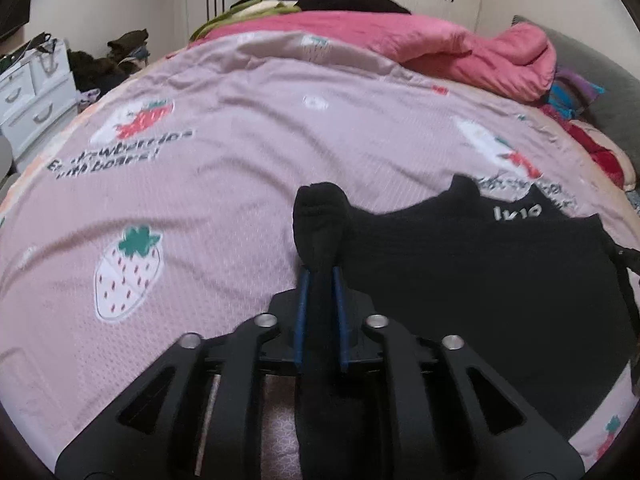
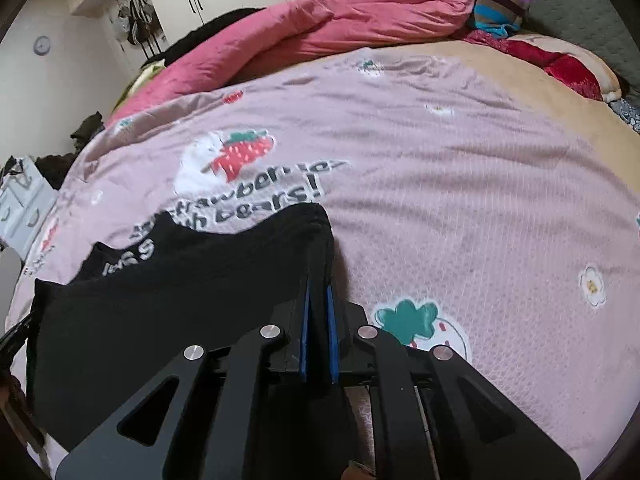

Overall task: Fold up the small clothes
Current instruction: 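Pinch the folded edge with the left gripper and straighten it, then open the left gripper and withdraw both grippers from the folded sweater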

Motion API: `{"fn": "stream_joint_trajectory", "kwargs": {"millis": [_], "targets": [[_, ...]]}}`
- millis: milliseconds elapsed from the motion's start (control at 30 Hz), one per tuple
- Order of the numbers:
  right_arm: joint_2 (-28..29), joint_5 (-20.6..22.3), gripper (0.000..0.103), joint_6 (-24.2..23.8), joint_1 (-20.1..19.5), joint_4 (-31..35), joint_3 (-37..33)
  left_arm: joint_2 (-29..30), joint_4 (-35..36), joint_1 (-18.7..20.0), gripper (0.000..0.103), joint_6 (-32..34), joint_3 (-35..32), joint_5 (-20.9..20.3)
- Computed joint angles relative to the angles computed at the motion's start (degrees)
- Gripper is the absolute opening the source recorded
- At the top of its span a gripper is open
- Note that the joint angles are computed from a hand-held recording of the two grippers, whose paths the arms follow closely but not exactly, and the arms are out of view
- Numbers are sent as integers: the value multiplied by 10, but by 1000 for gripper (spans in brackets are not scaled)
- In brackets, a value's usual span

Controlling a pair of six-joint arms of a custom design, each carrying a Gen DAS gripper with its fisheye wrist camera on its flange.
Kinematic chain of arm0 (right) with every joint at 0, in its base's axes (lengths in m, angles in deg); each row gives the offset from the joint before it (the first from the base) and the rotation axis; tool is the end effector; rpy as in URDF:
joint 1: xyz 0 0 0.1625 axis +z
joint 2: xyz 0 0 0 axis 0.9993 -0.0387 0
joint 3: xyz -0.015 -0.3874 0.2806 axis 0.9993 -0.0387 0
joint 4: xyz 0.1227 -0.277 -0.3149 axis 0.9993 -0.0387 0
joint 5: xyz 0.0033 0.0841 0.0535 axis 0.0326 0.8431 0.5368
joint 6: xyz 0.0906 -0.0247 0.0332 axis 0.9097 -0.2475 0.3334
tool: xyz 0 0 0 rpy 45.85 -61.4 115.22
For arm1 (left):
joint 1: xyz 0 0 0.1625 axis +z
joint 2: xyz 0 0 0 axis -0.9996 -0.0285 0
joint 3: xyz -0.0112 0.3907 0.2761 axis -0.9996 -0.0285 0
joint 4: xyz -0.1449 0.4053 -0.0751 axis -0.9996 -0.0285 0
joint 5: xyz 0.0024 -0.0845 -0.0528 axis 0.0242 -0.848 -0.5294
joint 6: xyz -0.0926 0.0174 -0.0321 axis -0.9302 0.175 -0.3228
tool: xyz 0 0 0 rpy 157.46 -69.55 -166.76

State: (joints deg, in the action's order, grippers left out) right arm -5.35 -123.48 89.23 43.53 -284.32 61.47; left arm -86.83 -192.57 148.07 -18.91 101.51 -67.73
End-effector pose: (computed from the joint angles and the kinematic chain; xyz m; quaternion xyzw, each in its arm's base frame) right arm 0.2758 -0.2380 0.0512 -0.0030 -0.8740 0.3807 0.3020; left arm 0.0522 -0.3137 0.3799 0.1929 0.8783 -0.3076 0.3111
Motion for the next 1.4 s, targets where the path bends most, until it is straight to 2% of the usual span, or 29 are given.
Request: {"fn": "stream_joint_trajectory", "kwargs": {"millis": [67, 133, 333, 600, 767, 933, 1167, 1267, 1400], "targets": [[-4, -11, 14, 20, 5, 25, 0, -7, 8, -3, 17, -11, 3, 6], [-8, -19, 25, 41, 9, 43, 3, -16, 20, -7, 18, -20, 4, 9], [-26, -31, 43, 100, 24, 97, 13, -35, 62, -19, 26, -49, 4, 12], [-51, -20, 59, 167, 42, 142, 30, -75, 133, -43, 40, -85, 7, 17], [-68, -15, 65, 210, 66, 186, 34, -120, 220, -69, 49, -127, 4, 25], [-78, -27, 73, 225, 104, 227, 21, -153, 293, -82, 60, -159, -6, 26], [-67, -15, 88, 203, 142, 232, -1, -199, 419, -121, 73, -232, -32, 12], [-67, -19, 93, 221, 159, 253, -4, -228, 479, -152, 76, -268, -37, 6], [-68, -23, 97, 237, 181, 265, -3, -270, 575, -213, 80, -333, -50, -1]]}}
